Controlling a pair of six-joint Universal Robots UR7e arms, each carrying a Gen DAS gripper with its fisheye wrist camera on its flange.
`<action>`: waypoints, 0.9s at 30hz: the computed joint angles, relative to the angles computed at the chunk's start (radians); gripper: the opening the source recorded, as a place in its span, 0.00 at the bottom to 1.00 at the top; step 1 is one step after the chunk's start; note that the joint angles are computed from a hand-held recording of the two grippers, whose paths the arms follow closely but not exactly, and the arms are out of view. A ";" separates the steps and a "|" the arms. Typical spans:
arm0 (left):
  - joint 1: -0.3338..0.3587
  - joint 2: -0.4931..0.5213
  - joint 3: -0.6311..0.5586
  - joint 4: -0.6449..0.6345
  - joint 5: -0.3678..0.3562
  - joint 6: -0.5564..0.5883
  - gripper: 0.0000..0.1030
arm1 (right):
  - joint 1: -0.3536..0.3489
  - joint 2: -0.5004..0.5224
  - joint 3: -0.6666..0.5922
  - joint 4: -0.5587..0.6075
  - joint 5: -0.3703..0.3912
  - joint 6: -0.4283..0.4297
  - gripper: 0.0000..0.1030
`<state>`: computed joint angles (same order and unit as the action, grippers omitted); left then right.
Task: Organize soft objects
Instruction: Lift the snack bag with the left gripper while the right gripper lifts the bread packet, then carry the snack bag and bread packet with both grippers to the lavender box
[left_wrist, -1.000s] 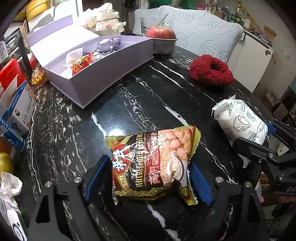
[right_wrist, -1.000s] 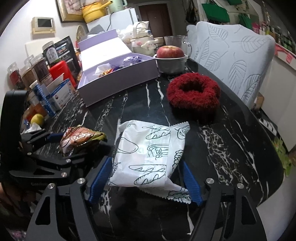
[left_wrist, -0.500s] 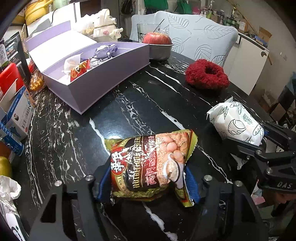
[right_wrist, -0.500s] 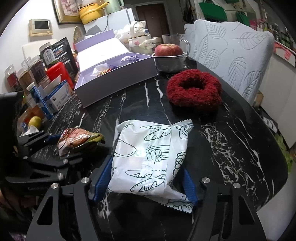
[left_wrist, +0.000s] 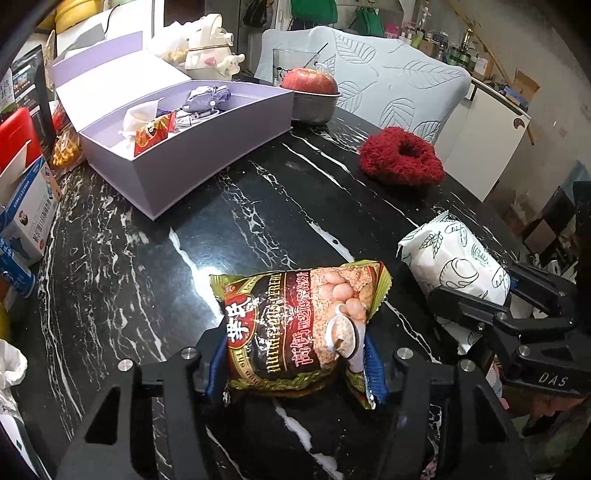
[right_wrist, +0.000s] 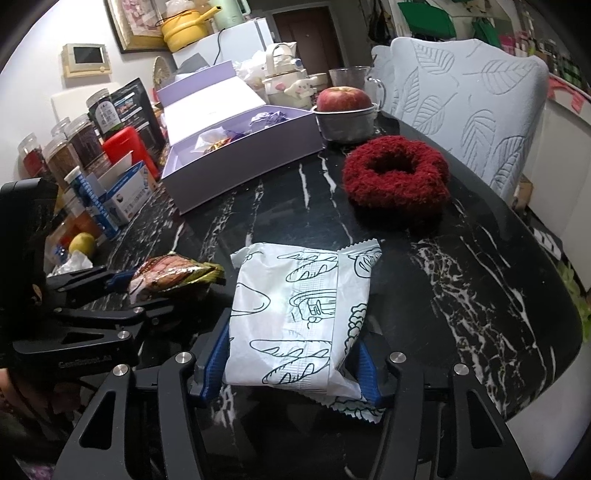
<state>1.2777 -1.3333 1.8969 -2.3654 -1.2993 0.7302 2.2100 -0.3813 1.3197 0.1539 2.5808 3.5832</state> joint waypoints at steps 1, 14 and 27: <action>0.000 -0.002 0.001 0.001 0.000 -0.002 0.56 | 0.001 0.000 0.000 0.000 -0.003 0.002 0.56; -0.012 -0.070 0.012 0.000 -0.032 0.000 0.56 | 0.031 -0.018 0.017 -0.037 -0.021 -0.032 0.56; -0.046 -0.138 -0.026 -0.018 -0.113 0.026 0.56 | 0.094 -0.087 0.029 -0.131 -0.026 -0.201 0.56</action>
<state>1.2319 -1.4718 1.8708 -2.3833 -1.4125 0.7563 2.3041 -0.4687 1.3483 0.0227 2.5549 3.3822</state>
